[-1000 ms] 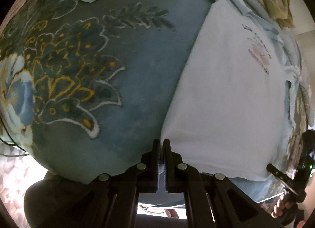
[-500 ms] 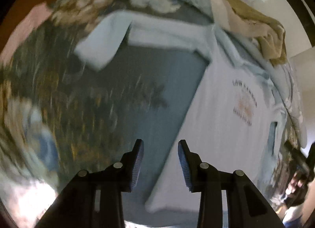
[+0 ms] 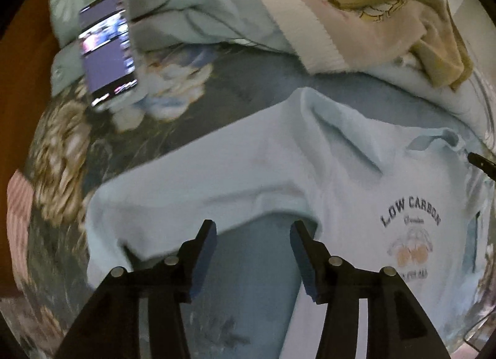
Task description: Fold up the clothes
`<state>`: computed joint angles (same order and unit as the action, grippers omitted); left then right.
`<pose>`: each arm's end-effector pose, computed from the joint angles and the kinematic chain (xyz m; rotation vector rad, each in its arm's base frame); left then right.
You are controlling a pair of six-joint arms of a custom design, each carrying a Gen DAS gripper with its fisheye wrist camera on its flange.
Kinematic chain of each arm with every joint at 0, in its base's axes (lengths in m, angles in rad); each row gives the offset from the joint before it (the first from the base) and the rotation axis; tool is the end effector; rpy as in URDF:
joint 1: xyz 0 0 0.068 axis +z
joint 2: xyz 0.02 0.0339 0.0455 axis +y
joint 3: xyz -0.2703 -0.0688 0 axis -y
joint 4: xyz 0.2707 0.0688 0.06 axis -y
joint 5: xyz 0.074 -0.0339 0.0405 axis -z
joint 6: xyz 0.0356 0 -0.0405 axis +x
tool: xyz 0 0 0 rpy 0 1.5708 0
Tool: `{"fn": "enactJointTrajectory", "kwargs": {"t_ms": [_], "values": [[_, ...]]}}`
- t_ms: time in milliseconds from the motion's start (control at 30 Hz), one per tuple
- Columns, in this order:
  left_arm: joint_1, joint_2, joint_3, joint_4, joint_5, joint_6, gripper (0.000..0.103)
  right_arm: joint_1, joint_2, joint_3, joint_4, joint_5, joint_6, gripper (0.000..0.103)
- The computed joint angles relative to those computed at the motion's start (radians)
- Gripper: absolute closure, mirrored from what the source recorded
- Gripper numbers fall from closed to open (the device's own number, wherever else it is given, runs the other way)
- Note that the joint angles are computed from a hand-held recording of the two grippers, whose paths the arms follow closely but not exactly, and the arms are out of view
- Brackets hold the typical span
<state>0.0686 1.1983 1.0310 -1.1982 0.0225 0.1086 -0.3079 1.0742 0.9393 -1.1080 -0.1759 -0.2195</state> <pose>0.2204 0.0143 0.2721 0.0621 2.9345 -0.0061 0.1950 -0.0555 0.2710 0.0823 2.7769 0.1167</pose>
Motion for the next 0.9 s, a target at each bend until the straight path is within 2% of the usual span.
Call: {"fn": "enactJointTrajectory", "kwargs": {"t_ms": [100,233,300,367,400,433,633,900], "values": [[0.003,0.060,0.012,0.052,0.022,-0.018,0.049,0.056,0.062,0.010,0.042,0.047,-0.005,0.063],[0.027,0.113,0.025,0.095,0.059,-0.027,0.048,0.121,0.118,0.012,0.082,0.105,-0.024,0.062],[0.040,0.135,0.033,0.112,0.081,-0.026,0.048,0.124,0.137,0.015,0.087,0.100,-0.014,0.062],[0.038,0.165,0.047,0.127,0.085,-0.026,0.048,0.115,0.151,0.018,0.089,0.078,0.006,0.070],[0.032,0.181,0.054,0.138,0.080,-0.026,0.048,0.102,0.155,0.022,0.090,0.062,0.020,0.088],[0.023,0.194,0.059,0.148,0.073,-0.027,0.048,0.089,0.160,0.026,0.090,0.045,0.035,0.098],[-0.038,0.257,0.088,0.210,0.027,-0.028,0.048,-0.036,0.190,0.063,0.128,-0.050,0.177,0.100],[-0.074,0.351,0.100,0.280,-0.005,-0.084,0.048,0.047,0.244,0.039,0.168,0.088,0.252,0.100]]}}
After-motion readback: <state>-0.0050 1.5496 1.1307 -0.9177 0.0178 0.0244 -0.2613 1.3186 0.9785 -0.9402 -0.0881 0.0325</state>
